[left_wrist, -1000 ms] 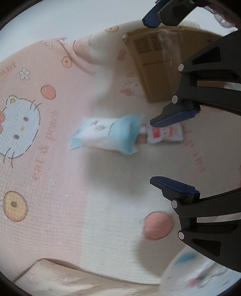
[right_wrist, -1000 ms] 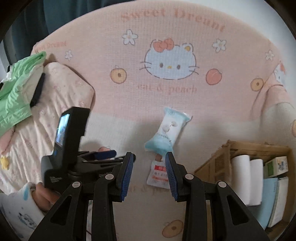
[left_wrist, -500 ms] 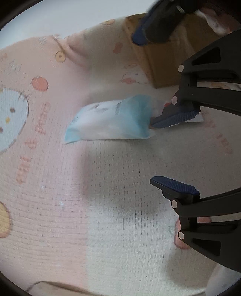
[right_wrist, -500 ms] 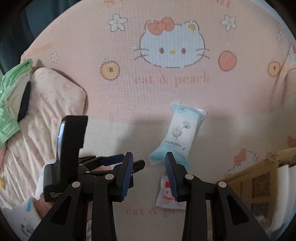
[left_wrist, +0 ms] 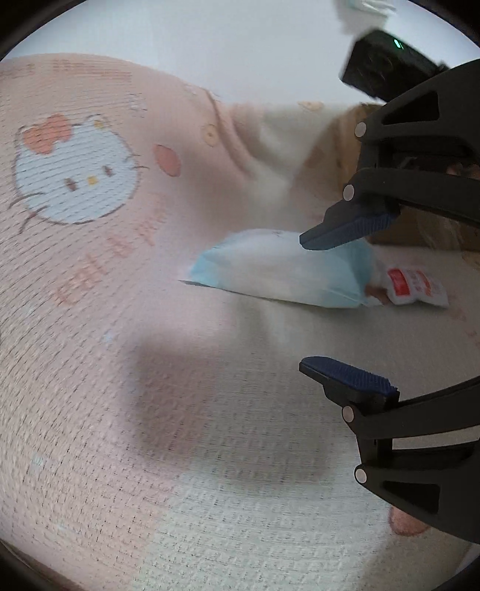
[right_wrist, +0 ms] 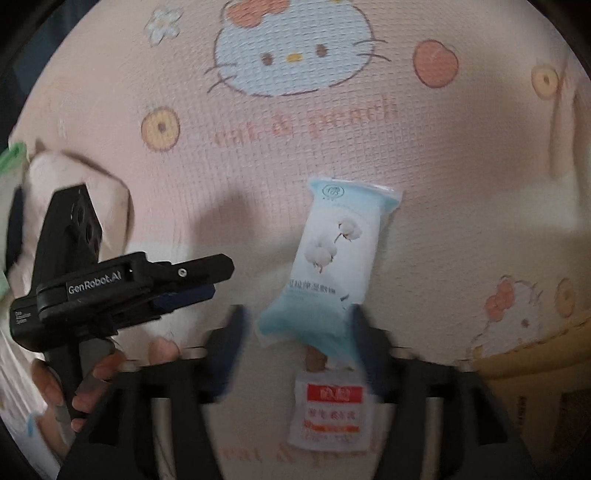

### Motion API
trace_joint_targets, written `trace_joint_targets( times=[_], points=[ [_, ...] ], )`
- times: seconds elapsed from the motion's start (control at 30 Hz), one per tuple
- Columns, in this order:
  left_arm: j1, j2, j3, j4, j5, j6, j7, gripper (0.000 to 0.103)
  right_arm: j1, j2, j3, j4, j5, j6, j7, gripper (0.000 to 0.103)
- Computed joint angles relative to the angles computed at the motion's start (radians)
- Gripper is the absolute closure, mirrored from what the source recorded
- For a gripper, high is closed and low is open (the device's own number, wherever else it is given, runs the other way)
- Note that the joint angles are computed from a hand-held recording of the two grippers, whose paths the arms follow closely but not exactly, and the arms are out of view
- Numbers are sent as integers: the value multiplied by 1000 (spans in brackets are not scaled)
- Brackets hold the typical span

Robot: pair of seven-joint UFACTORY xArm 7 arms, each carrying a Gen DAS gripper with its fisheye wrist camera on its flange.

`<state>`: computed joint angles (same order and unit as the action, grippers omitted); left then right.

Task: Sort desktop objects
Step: 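Close the left gripper on the wet-wipes pack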

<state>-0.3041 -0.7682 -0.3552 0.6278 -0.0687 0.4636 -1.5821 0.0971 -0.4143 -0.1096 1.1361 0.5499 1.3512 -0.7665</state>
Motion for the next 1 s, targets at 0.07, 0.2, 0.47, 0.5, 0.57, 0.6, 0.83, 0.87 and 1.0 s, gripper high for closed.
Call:
trace_joint_targets(
  times=[0.07,0.2,0.47,0.5,0.57,0.6,0.83,0.87,1.0],
  points=[
    [8,-15,-1,-28,-6,-56,-17,39,2,9,-12,-7,33,1,-4,30],
    [8,-10,5,-40,-10,-83,-20,39,-5,31,6,-9,25,-16,20,30],
    [-30,171,53,44,-12,-137,99,39,-8,111,34,15,26,-3,61,30],
    [-18,188,44,64,1,-116,105,39,-7,123,38,23,20,6,64,30],
    [-33,207,57,68,-5,-135,129,39,-6,146,50,36,9,7,71,30],
    [-50,218,71,62,-20,-169,146,39,-7,151,54,39,4,5,75,30],
    [-80,242,92,47,-65,-194,190,39,-20,190,63,67,-11,44,102,30],
    [-91,246,99,41,-77,-203,197,45,-21,193,65,72,-16,55,96,30],
    [-163,258,146,46,-129,-207,279,53,-15,165,69,68,-26,81,42,30]
  ],
)
